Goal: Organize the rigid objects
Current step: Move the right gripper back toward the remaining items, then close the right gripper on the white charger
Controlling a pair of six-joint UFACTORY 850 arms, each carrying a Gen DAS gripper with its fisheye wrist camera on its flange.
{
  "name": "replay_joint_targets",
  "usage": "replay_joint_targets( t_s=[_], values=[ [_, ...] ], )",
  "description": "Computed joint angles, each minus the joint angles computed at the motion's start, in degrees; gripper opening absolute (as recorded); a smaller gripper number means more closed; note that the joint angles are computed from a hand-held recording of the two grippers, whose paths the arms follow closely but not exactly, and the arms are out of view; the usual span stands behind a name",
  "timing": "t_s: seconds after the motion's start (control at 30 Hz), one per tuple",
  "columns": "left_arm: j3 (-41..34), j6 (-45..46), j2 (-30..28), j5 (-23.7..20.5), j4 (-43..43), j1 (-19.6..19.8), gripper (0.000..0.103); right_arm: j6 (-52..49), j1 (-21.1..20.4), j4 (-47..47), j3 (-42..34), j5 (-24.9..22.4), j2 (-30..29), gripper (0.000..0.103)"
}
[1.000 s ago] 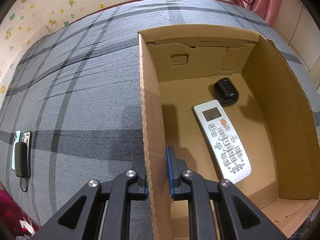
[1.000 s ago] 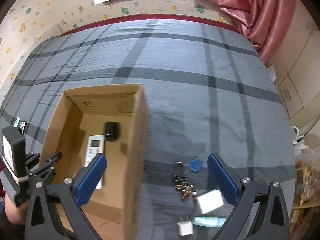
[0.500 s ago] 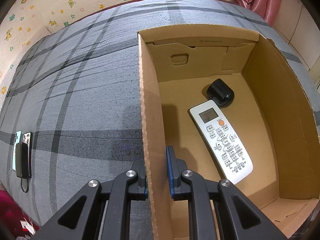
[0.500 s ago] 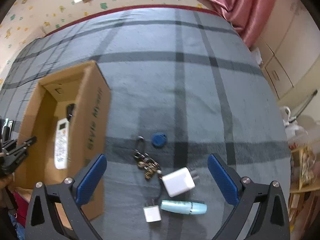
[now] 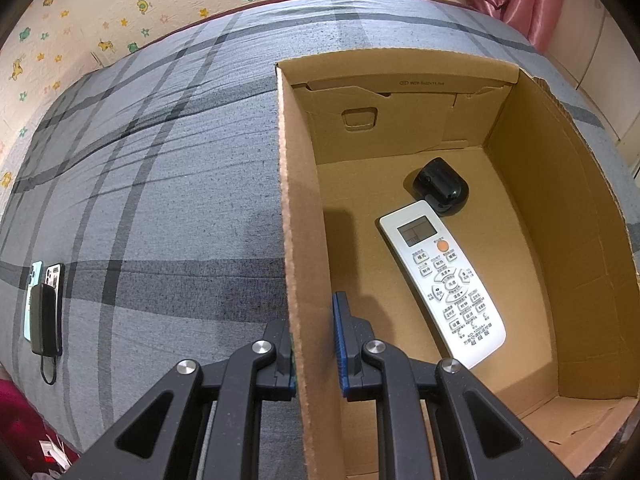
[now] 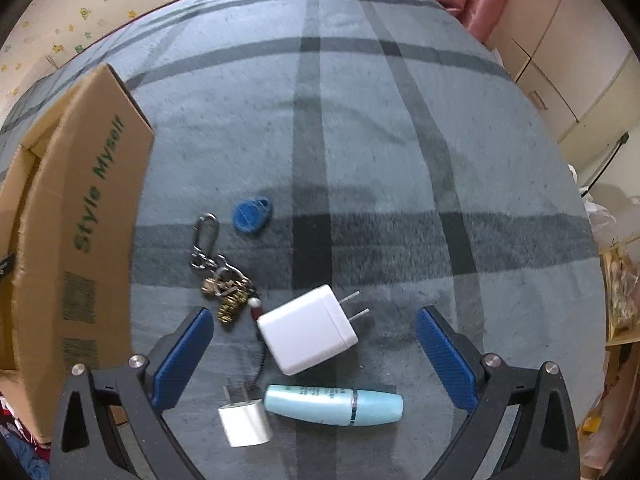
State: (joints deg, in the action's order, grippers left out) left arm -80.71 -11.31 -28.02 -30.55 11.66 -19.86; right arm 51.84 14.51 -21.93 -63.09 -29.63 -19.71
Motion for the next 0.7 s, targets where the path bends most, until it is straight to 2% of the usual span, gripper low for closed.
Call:
replay_joint_targets(
  t_s=[0.6,0.67,0.7],
  values=[
    [-0.1,-1.3,0.1,-0.4,1.2,-0.4,0.015,-3.2,-1.6,4.9,2.8,3.8,-1.2,0.103],
    [-0.1,-1.5,0.1,-0.4,1.5,-0.5,0.015,-3.8,-1.6,5.6,2.6,3.7,-1.3,0.099],
    [-0.1,-1.5,0.1,-0.4,1.5,-0.5,0.015,-4.5,-1.7,6.5,2.5,3.7,-1.4,0.092]
  ],
)
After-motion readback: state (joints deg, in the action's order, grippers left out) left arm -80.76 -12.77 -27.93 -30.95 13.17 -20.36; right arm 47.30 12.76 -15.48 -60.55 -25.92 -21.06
